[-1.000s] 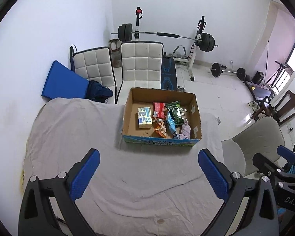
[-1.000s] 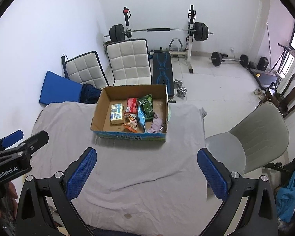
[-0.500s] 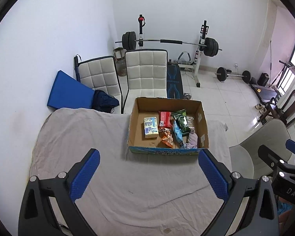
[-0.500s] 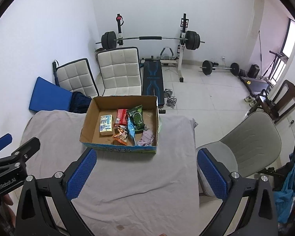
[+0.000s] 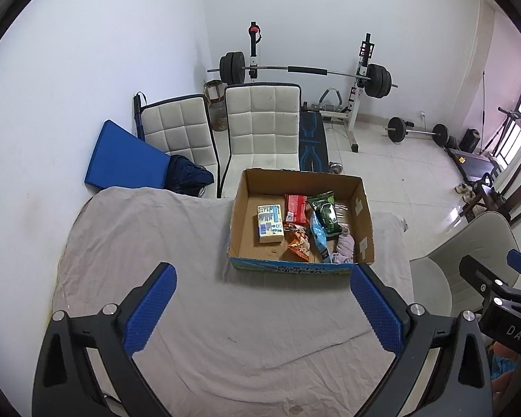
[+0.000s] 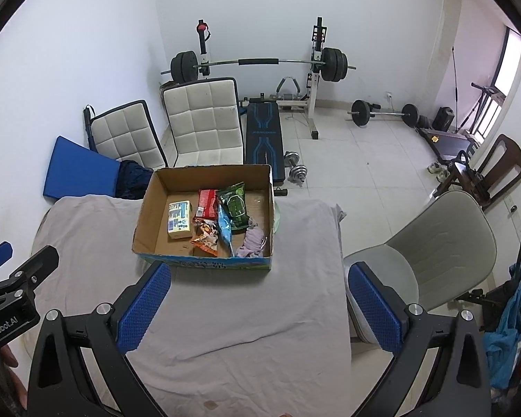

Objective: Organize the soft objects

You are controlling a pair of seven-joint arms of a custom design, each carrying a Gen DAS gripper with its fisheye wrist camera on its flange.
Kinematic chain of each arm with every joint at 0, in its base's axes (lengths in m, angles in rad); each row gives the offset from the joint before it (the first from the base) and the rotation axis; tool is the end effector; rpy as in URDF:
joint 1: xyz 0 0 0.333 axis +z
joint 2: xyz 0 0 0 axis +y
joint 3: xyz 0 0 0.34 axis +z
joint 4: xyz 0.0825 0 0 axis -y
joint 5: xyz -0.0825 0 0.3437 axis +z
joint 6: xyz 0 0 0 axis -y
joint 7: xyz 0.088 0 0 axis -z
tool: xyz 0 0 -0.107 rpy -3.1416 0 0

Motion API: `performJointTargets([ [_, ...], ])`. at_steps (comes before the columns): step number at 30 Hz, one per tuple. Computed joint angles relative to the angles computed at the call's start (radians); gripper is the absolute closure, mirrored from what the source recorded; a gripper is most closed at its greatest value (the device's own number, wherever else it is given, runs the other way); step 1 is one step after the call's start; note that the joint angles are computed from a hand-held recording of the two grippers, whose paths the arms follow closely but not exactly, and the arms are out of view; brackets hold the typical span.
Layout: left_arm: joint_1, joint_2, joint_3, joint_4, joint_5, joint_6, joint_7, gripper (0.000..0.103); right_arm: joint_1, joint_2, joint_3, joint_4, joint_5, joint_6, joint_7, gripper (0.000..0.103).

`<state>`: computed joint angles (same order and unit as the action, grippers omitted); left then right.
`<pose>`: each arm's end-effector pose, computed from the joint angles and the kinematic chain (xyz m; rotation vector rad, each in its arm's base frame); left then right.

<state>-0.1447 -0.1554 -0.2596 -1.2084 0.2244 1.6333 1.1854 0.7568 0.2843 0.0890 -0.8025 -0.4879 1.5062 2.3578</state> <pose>0.3874 -0.1636 0.8828 -1.8762 1.8301 -0.5843 0.4197 0.3730 0.8180 -1.7942 1.9585 -0.5974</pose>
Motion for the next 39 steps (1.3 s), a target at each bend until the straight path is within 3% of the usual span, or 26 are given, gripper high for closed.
performJointTargets([
  [16, -0.001, -0.006, -0.001, -0.023, 0.007, 0.014, -0.003, 0.0, -0.033, -0.054, 0.028, -0.123, 0.006, 0.048, 0.03, 0.0],
  [39, 0.013, -0.041, -0.017, -0.094, 0.018, 0.036, -0.011, 0.001, -0.006, -0.024, 0.023, -0.068, -0.029, 0.002, 0.009, 0.0],
])
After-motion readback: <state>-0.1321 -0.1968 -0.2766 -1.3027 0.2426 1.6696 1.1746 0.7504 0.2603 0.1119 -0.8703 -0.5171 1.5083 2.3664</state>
